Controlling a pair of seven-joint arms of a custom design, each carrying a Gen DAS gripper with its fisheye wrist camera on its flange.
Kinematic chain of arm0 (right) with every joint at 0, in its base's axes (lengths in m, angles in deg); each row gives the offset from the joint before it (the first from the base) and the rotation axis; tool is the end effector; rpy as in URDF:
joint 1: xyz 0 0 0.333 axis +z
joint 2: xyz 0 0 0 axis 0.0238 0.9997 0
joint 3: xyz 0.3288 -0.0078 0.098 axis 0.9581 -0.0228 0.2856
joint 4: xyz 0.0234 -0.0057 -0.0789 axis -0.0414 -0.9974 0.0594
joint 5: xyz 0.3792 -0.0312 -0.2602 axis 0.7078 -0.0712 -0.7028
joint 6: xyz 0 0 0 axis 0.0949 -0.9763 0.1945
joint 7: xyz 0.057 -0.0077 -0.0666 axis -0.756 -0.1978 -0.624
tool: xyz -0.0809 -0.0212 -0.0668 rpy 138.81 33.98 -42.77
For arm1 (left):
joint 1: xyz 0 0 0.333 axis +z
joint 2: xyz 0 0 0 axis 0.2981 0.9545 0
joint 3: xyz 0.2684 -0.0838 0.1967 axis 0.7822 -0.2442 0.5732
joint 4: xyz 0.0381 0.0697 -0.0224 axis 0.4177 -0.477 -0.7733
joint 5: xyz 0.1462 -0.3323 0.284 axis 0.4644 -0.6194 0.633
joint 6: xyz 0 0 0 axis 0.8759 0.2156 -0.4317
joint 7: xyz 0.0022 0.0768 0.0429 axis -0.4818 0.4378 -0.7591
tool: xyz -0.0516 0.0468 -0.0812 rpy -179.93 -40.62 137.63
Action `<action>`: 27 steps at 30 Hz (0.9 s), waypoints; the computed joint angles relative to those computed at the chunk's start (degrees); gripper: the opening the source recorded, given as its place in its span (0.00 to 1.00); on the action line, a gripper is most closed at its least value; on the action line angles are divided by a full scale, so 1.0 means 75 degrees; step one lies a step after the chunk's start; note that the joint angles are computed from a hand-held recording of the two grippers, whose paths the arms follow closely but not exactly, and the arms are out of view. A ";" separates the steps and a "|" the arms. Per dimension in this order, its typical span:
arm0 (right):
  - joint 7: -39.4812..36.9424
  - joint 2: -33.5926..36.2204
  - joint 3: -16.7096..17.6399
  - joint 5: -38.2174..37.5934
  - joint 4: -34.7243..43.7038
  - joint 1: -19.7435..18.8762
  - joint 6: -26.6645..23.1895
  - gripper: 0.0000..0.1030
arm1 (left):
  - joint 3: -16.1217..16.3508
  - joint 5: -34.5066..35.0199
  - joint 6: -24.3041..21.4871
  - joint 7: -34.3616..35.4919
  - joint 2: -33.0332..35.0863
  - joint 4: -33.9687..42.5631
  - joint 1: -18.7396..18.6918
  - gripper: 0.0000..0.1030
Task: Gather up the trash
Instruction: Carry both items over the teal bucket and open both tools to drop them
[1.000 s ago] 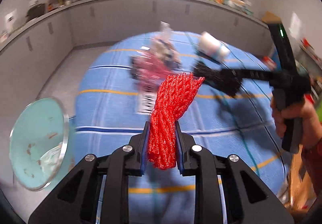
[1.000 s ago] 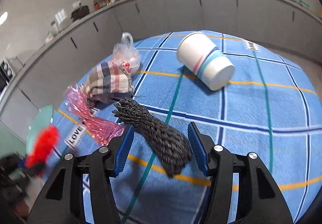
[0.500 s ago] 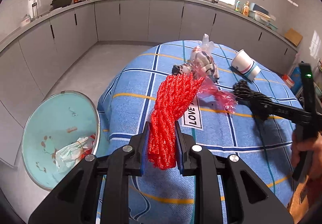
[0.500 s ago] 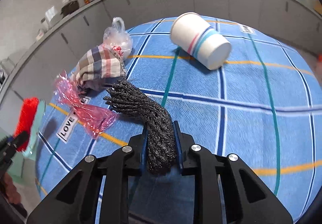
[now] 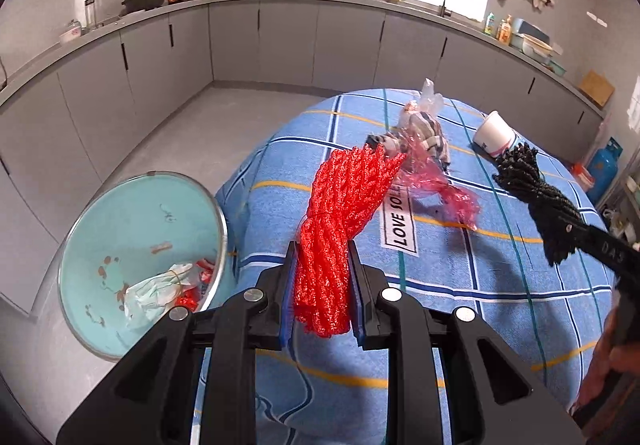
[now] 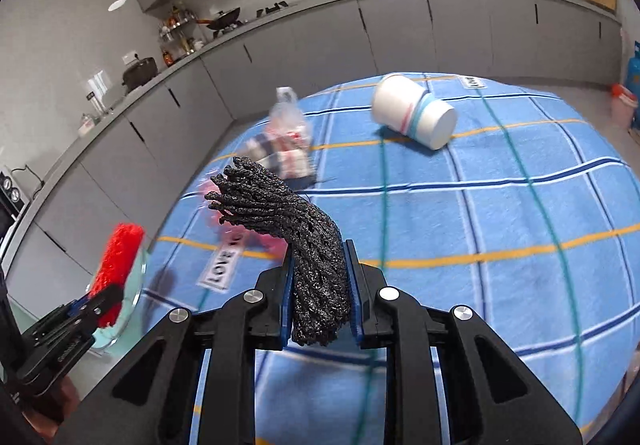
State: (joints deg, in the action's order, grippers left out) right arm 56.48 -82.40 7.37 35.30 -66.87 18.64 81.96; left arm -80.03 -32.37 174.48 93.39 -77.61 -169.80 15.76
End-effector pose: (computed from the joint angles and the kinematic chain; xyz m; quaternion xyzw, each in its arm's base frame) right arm 0.5681 0.1934 0.5243 -0.6629 0.6224 -0.1382 0.3925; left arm 0.5055 -0.1208 0.5128 -0.7021 0.5999 -0.2805 0.2618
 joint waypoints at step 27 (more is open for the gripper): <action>-0.0857 0.0362 0.0495 0.0874 0.0671 0.1355 0.0414 0.22 | 0.0046 0.0664 -0.0313 -0.0597 -0.1863 -0.1146 0.1027 0.22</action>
